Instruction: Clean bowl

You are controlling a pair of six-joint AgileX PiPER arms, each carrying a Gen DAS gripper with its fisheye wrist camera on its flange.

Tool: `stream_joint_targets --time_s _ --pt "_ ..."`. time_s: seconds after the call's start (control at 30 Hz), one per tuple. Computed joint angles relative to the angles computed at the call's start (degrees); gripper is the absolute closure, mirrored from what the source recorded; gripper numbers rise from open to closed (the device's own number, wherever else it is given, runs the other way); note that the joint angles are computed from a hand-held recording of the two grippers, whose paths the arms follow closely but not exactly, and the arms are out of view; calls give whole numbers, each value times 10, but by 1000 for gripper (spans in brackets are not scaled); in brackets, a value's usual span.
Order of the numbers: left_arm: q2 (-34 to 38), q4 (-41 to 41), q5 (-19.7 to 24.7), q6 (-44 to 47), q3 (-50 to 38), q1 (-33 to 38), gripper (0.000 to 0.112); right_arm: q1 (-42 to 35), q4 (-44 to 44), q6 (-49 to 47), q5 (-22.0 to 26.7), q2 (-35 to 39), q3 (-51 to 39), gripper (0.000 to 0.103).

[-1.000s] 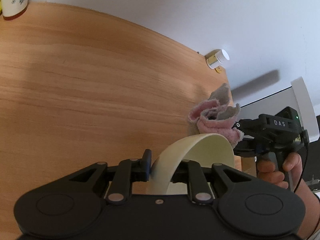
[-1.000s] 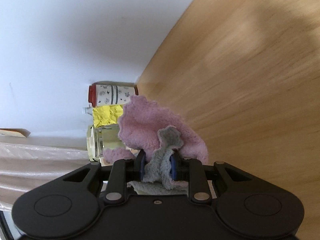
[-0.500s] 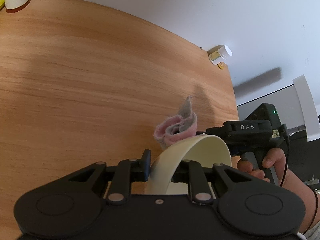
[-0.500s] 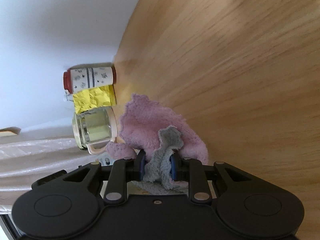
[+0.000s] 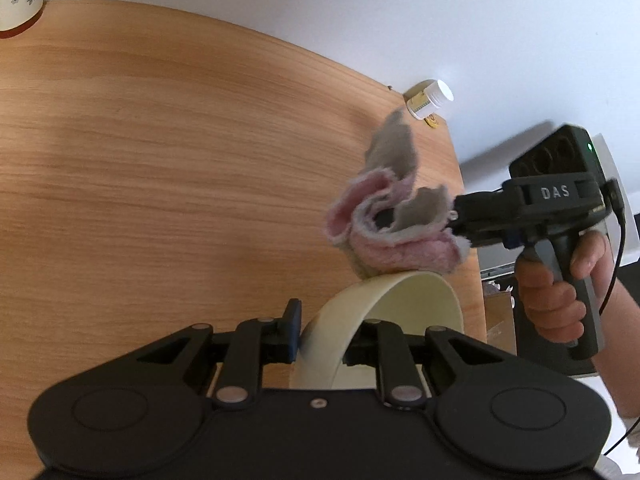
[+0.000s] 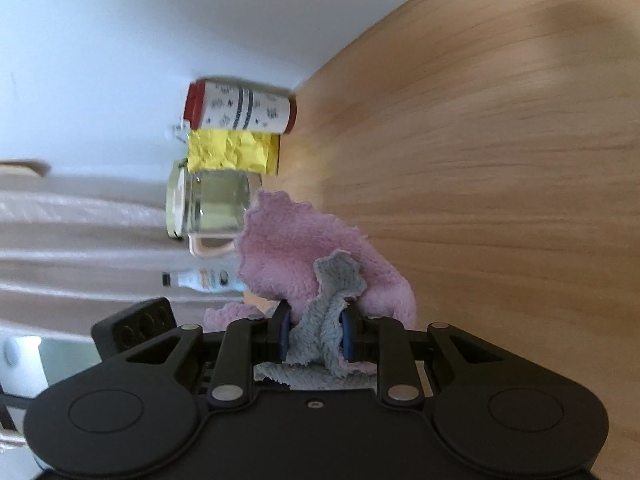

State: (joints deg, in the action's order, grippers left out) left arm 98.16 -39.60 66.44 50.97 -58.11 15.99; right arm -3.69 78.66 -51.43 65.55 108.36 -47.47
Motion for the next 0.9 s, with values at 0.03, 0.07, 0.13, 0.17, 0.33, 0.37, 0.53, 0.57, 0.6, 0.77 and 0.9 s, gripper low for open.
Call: stream_joint_targets --time_s 0.03,0.07,0.13,0.17,0.33,0.37,0.53,0.57,0.6,0.77,0.9 --pt "-1 0 2 2 1 2 95 5 -10 7 1 5 -10 76" --pt "-2 1 3 4 2 4 95 8 -18 13 2 12 -18 76" --pt "-4 3 7 8 2 7 94 17 -32 25 4 27 -35 76" --pt "-5 3 8 10 3 8 94 22 -36 31 6 38 -45 76" --pt "-11 2 15 16 5 13 94 33 -59 47 7 80 -67 76" --pt "-11 2 16 15 4 12 94 34 -63 49 7 87 -70 76" --pt "-19 4 19 17 10 13 94 37 -80 58 11 108 -76 76" --pt "-21 3 19 18 11 13 94 39 -86 61 10 111 -78 76" --pt "-21 4 22 18 9 15 94 40 -93 65 7 111 -80 76" --pt "-24 -1 24 21 9 15 94 35 -95 63 8 97 -74 76" --pt "-25 0 21 22 12 17 94 24 -65 39 33 83 -75 76"
